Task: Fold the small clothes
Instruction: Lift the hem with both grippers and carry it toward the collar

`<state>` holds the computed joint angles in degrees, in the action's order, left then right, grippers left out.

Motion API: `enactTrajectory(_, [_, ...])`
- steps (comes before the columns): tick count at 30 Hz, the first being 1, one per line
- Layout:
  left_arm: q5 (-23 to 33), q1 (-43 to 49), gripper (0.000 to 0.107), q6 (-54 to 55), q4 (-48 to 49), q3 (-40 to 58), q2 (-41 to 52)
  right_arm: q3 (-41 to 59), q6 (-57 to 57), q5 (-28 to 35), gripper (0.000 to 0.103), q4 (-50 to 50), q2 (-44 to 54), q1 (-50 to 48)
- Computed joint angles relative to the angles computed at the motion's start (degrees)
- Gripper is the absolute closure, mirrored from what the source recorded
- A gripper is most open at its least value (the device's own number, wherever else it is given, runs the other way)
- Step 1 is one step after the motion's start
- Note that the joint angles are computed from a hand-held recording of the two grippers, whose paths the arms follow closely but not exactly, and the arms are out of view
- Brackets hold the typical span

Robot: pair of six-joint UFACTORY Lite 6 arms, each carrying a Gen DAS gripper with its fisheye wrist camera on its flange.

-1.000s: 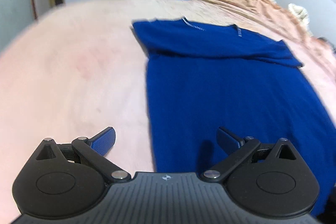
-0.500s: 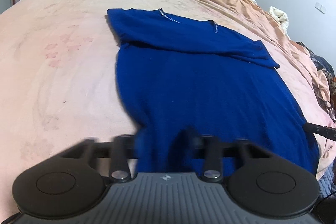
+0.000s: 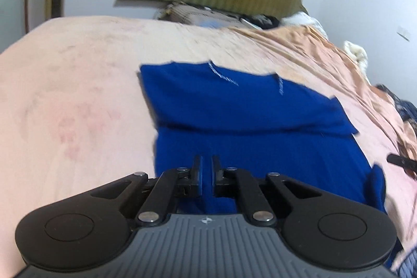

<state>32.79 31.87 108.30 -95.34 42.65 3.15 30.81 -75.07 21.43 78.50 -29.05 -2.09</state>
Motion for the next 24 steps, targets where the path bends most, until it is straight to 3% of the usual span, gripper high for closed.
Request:
enactTrajectory(2, [-2.9, -1.3, 0.101, -0.9, -0.7, 2.7, 2.8, 1.3, -5.9, -3.0, 0.101, 6.0, 3.2, 1.3])
enactTrajectory(4, [-1.9, -0.3, 0.101, -5.4, 3.8, 4.1, 4.1, 2.6, -13.4, -6.1, 0.1, 13.6, 5.9, 2.4])
enactTrajectory(6, [1.3, 2.3, 0.097, -7.3, 7.8, 3.3, 3.7, 3.2, -12.7, -4.4, 0.089, 14.2, 7.4, 0.7])
enactTrajectory(7, [1.8, 3.2, 0.094, -7.6, 9.4, 2.5, 3.1, 2.9, -8.9, -0.6, 0.076, 10.9, 7.4, -1.8])
enactTrajectory(8, [2.4, 4.6, 0.09, -7.2, 10.3, 1.4, 2.6, 2.9, -5.6, 3.6, 0.053, 7.3, 7.3, -4.5])
enactTrajectory(9, [3.2, 5.7, 0.074, -7.8, 11.6, 1.0, 2.6, 2.1, -4.5, 8.9, 0.041, 5.1, 6.9, -7.7])
enactTrajectory(10, [4.1, 6.6, 0.048, -9.2, 13.2, 0.9, 2.9, 0.7, -4.2, 12.4, 0.023, 3.6, 5.6, -10.2])
enactTrajectory(11, [5.6, 7.7, 0.035, -11.0, 14.7, 1.1, 3.5, -0.9, -3.6, 14.1, 0.02, 2.3, 3.9, -11.2])
enactTrajectory(12, [7.6, 8.8, 0.026, -11.9, 15.4, 1.0, 4.0, -1.9, -2.8, 15.6, 0.02, 0.4, 3.0, -12.2])
enactTrajectory(16, [15.8, 10.3, 0.027, -12.9, 17.7, 1.4, 5.8, -3.0, -2.5, 21.8, 0.022, -0.8, 5.7, -13.8])
enactTrajectory(17, [16.6, 9.3, 0.027, -13.3, 18.5, 1.7, 6.4, -2.8, -2.7, 21.9, 0.034, -0.3, 6.8, -12.7])
enactTrajectory(18, [16.6, 8.3, 0.039, -13.3, 19.1, 1.6, 6.7, -2.8, -3.1, 21.3, 0.043, 0.4, 7.4, -11.0])
enactTrajectory(19, [15.8, 6.9, 0.077, -13.0, 18.9, 1.4, 6.7, -2.5, -2.8, 19.6, 0.068, 1.1, 7.6, -8.1])
enactTrajectory(20, [14.0, 5.1, 0.091, -13.3, 19.1, 1.5, 6.8, -2.5, -2.6, 17.5, 0.088, 1.5, 7.5, -5.7])
enactTrajectory(21, [12.3, 3.7, 0.096, -13.0, 18.2, 1.4, 6.7, -2.2, -2.4, 14.1, 0.095, 2.3, 7.3, -2.9])
enactTrajectory(24, [12.0, 2.7, 0.097, -10.0, 14.0, 2.3, 7.1, -0.9, -6.1, 8.0, 0.099, 8.6, 7.7, 1.1])
